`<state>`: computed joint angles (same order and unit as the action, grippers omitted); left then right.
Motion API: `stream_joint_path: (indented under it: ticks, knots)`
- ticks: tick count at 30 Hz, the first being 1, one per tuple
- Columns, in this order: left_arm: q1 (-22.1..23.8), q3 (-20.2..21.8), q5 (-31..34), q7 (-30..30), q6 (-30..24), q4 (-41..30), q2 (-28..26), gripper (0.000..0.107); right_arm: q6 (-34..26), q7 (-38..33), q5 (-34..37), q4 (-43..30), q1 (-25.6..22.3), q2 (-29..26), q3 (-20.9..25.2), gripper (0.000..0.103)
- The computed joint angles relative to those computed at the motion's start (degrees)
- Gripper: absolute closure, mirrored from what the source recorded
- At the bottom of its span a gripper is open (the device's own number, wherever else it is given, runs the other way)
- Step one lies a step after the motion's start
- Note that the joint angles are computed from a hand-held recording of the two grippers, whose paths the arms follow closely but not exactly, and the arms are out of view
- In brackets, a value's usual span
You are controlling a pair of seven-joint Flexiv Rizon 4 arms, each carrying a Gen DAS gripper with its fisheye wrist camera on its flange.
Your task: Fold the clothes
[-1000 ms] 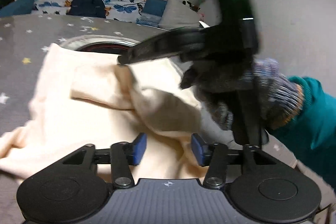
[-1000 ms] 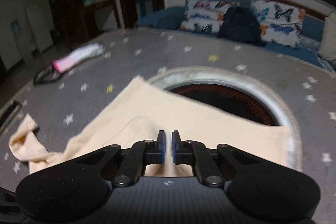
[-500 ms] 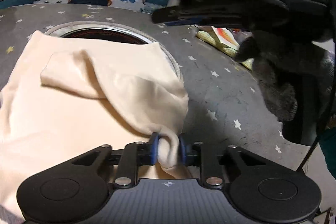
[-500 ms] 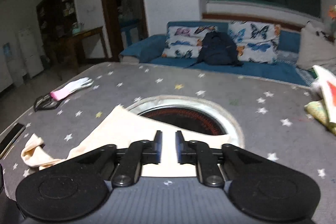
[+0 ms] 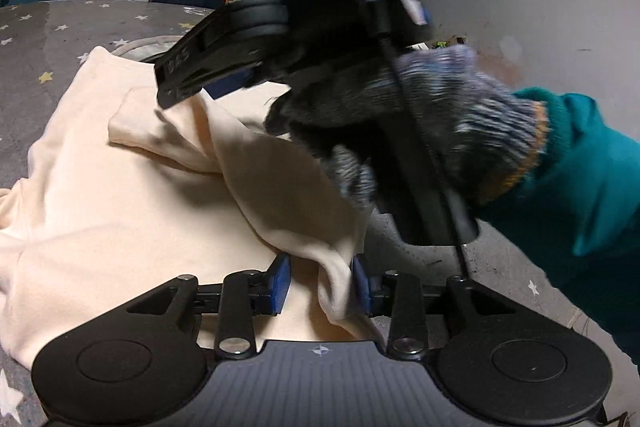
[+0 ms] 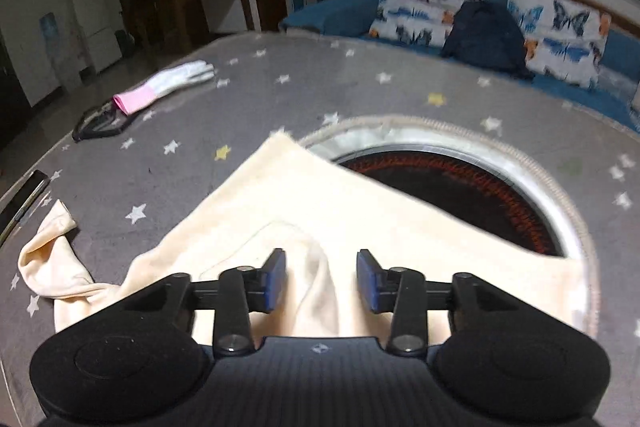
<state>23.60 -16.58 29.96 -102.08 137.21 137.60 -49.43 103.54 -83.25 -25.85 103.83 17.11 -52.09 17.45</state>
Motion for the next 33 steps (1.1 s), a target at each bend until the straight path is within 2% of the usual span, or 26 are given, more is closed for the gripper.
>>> stream_joint_path:
  ticks: [1,2,4,5,8,14,19,22,24,27,30,33]
  knots:
    - [0.3,-0.1,0.5,0.0,0.0,-0.1,-0.2,0.070,-1.4,0.0,-0.6,-0.6,-0.9,-0.6,1.1,0.084]
    - [0.6,-0.3,1.1,0.2,-0.1,-0.3,-0.3,0.072,-1.8,-0.2,-0.7,-0.6,-1.2,-0.7,1.4,0.096]
    - [0.8,-0.7,1.7,0.5,-0.5,-0.6,-0.6,0.074,0.2,-0.4,0.2,0.6,-1.0,-0.2,0.7,0.098]
    - [0.9,-0.9,2.0,0.7,-0.7,-0.8,-0.7,0.086,1.5,-0.5,0.6,1.2,-0.8,0.2,0.2,0.098]
    - [0.0,-0.6,1.7,1.5,-0.5,-0.9,-0.7,0.093,8.0,-0.3,3.5,4.4,1.4,2.6,-3.7,0.099]
    - [-4.0,1.9,0.3,4.0,3.1,-0.4,0.1,0.096,22.3,-2.0,14.3,12.8,6.8,8.3,-12.1,0.099]
    - [-9.1,4.2,0.0,8.4,6.4,-0.9,0.0,0.097,34.0,-6.3,27.7,20.8,9.8,11.8,-16.3,0.099]
    - [-13.6,6.4,-2.0,12.5,7.7,-1.3,-0.1,0.097,39.5,-8.0,34.8,24.2,10.1,11.9,-17.0,0.099]
    - [-14.3,6.4,-1.9,14.2,6.5,-1.6,-0.3,0.097,42.2,-8.5,39.5,25.5,10.4,11.2,-17.3,0.099]
    - [-12.4,4.9,1.3,16.5,3.4,-2.9,-1.4,0.097,45.1,-5.6,43.5,28.0,8.1,9.3,-16.3,0.099]
    - [-11.4,3.9,3.8,19.7,0.9,-3.4,-1.7,0.096,44.9,-2.8,45.8,29.7,7.1,7.6,-16.0,0.099]
    - [-11.2,3.4,4.0,22.1,0.7,-2.6,-2.0,0.093,44.0,-0.4,47.7,30.8,6.7,6.2,-16.5,0.095]
